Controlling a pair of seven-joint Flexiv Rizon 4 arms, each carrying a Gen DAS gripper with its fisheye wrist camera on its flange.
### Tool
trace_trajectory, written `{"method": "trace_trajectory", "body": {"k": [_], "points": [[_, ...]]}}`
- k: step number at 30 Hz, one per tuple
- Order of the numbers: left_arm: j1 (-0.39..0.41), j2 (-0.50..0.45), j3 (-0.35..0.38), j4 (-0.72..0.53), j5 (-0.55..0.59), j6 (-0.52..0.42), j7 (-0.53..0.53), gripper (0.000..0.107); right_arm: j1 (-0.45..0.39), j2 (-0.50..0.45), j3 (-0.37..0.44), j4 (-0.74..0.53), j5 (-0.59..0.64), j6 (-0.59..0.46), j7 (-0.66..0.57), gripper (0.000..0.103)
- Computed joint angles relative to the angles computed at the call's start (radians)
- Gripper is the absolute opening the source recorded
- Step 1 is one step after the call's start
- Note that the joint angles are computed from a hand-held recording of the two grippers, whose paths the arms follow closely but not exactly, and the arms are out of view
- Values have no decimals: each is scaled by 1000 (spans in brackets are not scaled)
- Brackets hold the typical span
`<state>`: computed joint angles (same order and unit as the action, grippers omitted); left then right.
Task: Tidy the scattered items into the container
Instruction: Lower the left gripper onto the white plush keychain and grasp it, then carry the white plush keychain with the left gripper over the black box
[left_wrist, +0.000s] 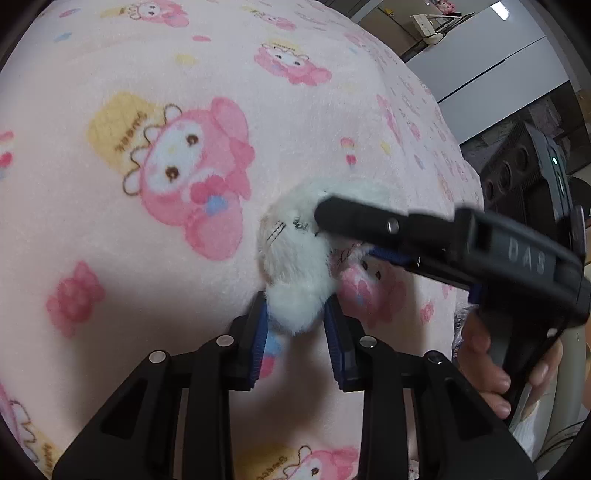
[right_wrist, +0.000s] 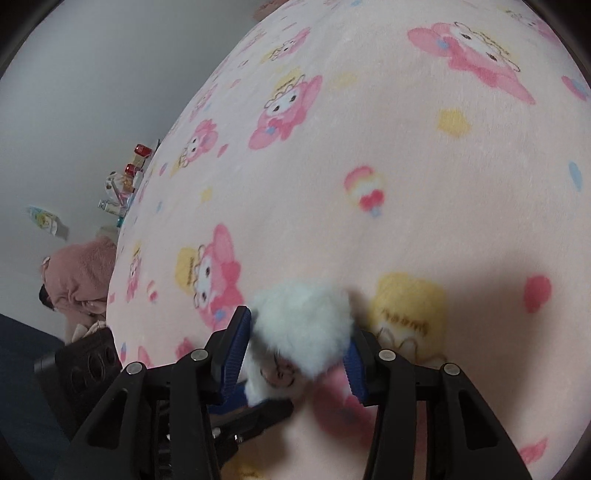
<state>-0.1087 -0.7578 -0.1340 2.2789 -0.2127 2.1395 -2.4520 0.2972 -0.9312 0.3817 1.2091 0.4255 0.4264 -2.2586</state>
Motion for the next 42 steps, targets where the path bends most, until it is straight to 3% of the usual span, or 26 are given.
{"method": "trace_trajectory", "body": {"k": [8,12,15,19,20,22,25,29,34,42], "points": [[-73,51,49,64,-84,6,-19,29,-30,113,-11,160,1,48,-4,43],[-31,44,26,88,-42,54,-59,31,-33,143,-22,211,1,161,-7,43],[-48,35,38,88,-67,73,-82,31,-19,115,-22,175,1,228,37,43],[-40,3,40,88,-81,158,-148,34,-4,60,-7,101,-26,210,55,43],[-13,-11,28,81,-48,175,-161,41,1,50,-5,89,-39,190,53,43],[48,-42,-4,52,25,170,-174,43,-2,29,7,68,-42,143,51,43],[74,-65,-25,14,66,141,-164,43,-9,9,17,43,-27,83,60,43],[22,-39,-2,14,19,107,-135,41,-9,34,13,76,-20,84,39,39],[9,-9,-8,43,38,156,-137,38,-33,93,12,130,-6,97,12,32],[-98,116,14,72,-13,115,-53,38,-107,255,14,273,67,137,-55,31]]}}
